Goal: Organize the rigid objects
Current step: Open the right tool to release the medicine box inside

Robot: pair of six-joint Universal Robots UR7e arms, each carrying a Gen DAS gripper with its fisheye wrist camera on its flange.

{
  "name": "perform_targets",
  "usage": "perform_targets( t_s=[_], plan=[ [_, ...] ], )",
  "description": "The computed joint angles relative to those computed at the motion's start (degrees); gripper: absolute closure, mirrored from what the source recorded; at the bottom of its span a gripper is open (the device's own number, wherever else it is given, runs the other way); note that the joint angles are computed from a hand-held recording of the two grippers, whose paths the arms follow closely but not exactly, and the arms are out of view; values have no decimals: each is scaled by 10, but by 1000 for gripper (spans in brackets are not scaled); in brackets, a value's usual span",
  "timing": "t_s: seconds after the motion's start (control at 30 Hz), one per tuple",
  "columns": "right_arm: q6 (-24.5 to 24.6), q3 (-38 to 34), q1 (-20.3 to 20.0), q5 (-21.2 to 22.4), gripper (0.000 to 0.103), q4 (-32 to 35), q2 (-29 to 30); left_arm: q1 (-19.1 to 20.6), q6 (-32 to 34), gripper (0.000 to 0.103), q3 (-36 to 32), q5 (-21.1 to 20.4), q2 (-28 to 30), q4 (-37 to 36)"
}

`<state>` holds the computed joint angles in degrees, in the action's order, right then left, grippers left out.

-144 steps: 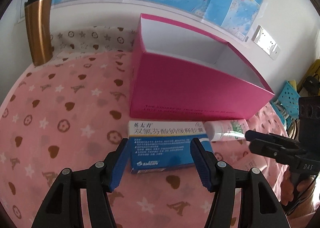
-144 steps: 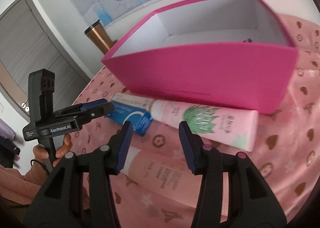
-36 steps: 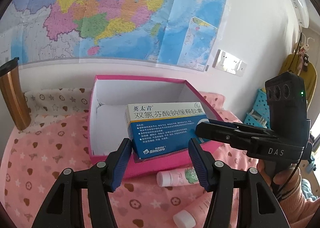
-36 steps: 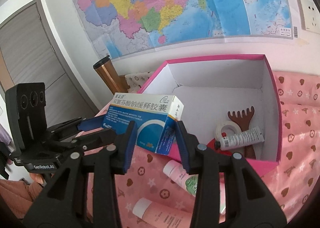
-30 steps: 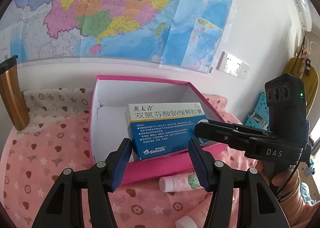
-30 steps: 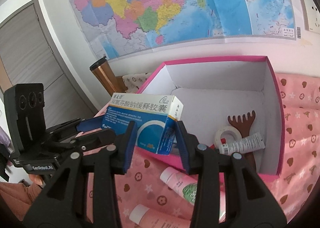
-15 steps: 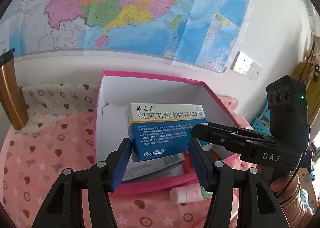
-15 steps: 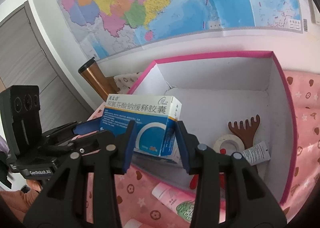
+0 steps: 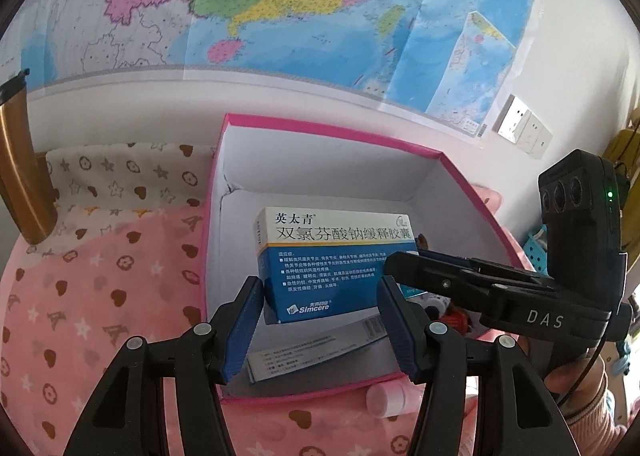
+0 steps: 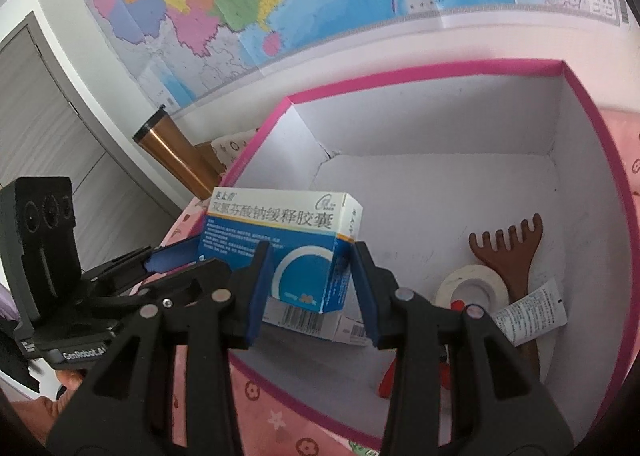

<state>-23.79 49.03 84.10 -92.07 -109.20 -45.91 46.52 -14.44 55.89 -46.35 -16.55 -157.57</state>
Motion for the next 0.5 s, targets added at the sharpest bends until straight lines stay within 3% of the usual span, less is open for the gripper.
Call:
perform_targets(
  t_s=[0.27, 0.5],
  plan=[
    [10, -9, 4, -34, 58, 5, 16, -1, 2, 44, -8, 8, 4, -5],
    [1, 30, 0, -32, 58, -30, -13, -16, 42, 44, 28, 24, -4, -68]
  ],
)
